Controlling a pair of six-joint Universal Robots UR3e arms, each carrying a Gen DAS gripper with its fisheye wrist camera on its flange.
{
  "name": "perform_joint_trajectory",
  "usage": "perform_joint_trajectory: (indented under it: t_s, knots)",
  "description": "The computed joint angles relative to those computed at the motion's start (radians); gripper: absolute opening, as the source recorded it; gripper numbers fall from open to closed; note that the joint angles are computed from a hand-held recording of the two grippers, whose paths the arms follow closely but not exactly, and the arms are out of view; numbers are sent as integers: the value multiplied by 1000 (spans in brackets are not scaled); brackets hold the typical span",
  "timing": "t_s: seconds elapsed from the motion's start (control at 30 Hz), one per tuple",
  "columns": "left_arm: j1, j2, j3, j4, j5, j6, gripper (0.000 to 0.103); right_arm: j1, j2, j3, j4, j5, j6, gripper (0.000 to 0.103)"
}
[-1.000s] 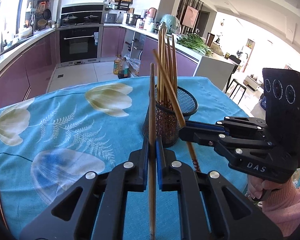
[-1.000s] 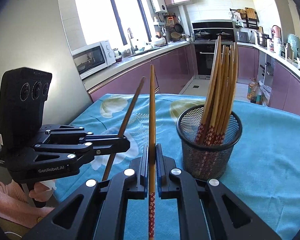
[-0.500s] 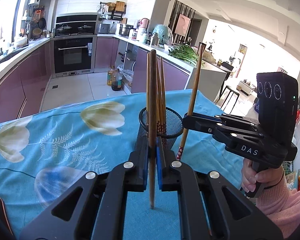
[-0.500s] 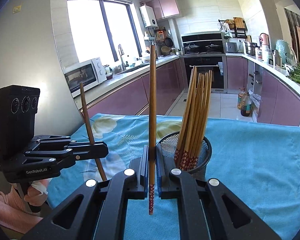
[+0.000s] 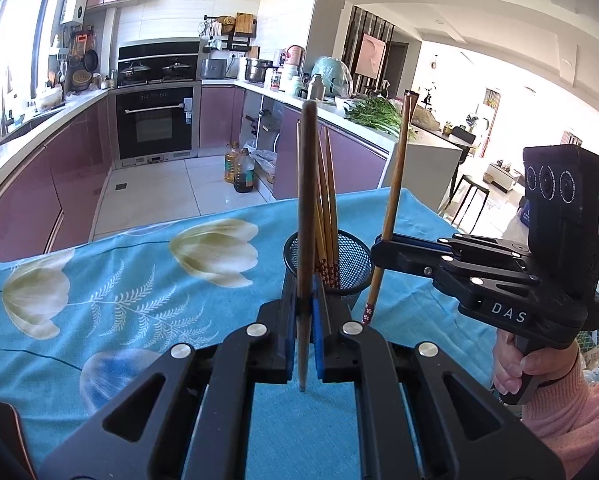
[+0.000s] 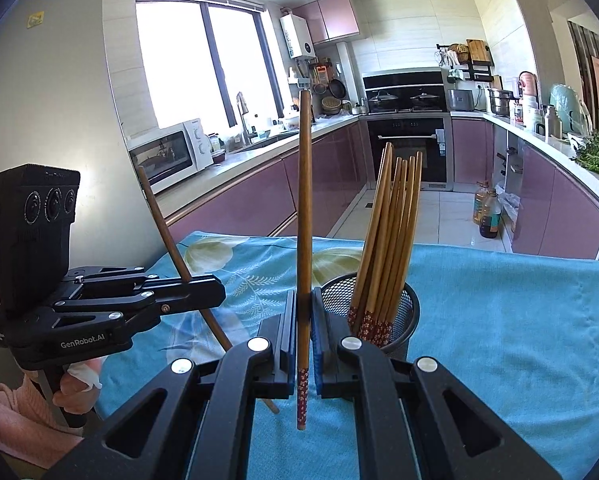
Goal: Organize utensils
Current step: 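Carry the chopstick over the holder with the left tool while the right tool follows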
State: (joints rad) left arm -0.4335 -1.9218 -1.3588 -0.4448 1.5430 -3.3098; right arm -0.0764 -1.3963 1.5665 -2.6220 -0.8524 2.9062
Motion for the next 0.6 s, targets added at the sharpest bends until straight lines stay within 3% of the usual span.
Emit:
perform_joint_trajectory:
  t_s: [0.6]
  knots:
    - [13,12,13,17,-23,24,7,-15,-15,9,-36,7,17,6]
